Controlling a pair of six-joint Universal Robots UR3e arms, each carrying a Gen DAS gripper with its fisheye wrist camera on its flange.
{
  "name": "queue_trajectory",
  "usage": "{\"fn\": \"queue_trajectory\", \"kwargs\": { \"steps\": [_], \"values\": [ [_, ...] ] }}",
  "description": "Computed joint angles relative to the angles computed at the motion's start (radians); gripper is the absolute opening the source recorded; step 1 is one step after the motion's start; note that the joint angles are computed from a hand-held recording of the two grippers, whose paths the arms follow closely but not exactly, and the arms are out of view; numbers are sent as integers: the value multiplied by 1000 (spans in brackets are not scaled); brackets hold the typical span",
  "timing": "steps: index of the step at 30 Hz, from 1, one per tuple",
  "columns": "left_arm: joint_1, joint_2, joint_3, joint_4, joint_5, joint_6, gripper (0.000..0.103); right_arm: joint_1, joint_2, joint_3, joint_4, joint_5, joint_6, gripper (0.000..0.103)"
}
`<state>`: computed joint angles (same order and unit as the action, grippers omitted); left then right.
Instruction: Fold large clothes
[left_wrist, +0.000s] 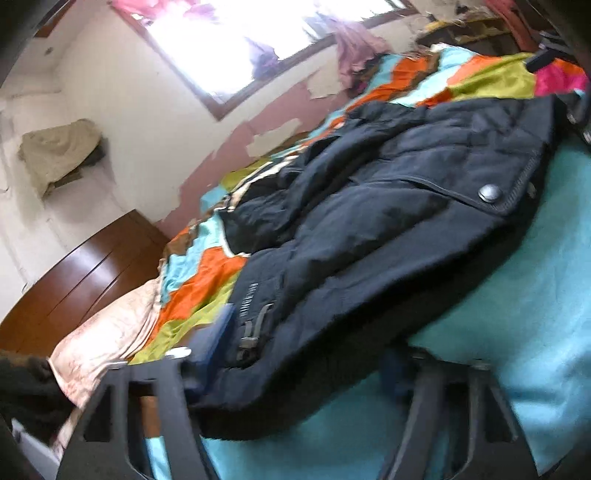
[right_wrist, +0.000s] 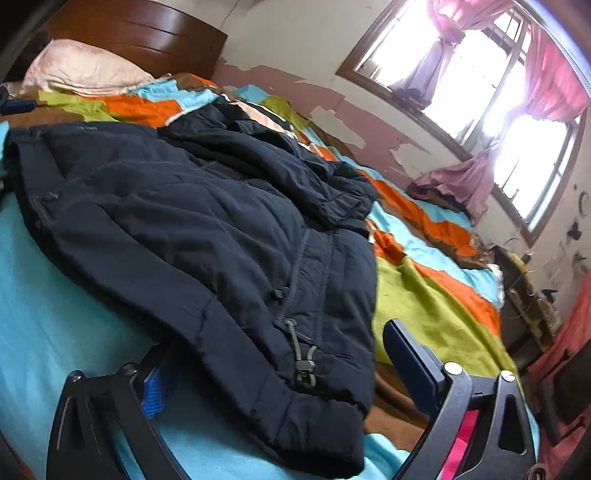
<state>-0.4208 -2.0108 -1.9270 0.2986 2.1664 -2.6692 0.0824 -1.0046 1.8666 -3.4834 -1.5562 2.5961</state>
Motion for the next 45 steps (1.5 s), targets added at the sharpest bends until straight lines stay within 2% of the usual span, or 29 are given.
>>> {"fn": "queue_trajectory", "kwargs": {
  "steps": [1, 4, 5, 6, 9, 11, 14, 17, 20, 24, 30, 36, 40, 42, 45],
  "values": [
    [-7, -10, 9, -2, 1, 7, 42, -6, -3, 1, 4, 11, 3, 84],
    [-21, -41, 45, -5, 33, 15, 39, -5, -2, 9, 0, 22, -23, 64],
    [-21, -43, 54, -19, 40, 2, 39, -2, -1, 15, -8, 26, -39, 57],
    [-20, -40, 71, -54, 52, -31, 38, 2, 1, 17, -9, 23, -49, 55],
    [-17, -27, 92, -147, 58, -134, 24, -5, -20, 10, 70, 45, -30, 47],
    [-27, -40, 109, -153, 84, -143, 18, -28, -43, 14, 124, 101, 9, 28],
    [-23, -11, 96, -151, 66, -185, 14, -23, -53, 31, 107, 121, 28, 14],
    [-23, 30, 77, -143, 55, -222, 9, -26, -81, 74, 51, 148, 55, 11],
    [-55, 73, 70, -160, 84, -235, 8, -38, -127, 124, 19, 171, 97, 10],
    [-82, 174, 44, -266, 64, -288, 7, -36, -221, 217, 6, 139, 108, 8],
    [-107, 389, -9, -528, -19, -458, 6, -91, -432, 376, 58, 209, 134, 7],
    [-181, 584, 31, -828, -24, -578, 5, -142, -744, 538, 180, 282, 158, 6],
    [-251, 627, 80, -961, 19, -625, 5, -206, -997, 614, 378, 359, 154, 6],
    [-244, 629, 100, -988, -1, -636, 5, -210, -1024, 611, 419, 361, 152, 6],
    [-231, 610, 129, -961, -17, -625, 5, -212, -983, 592, 386, 364, 158, 6]
  ]
}}
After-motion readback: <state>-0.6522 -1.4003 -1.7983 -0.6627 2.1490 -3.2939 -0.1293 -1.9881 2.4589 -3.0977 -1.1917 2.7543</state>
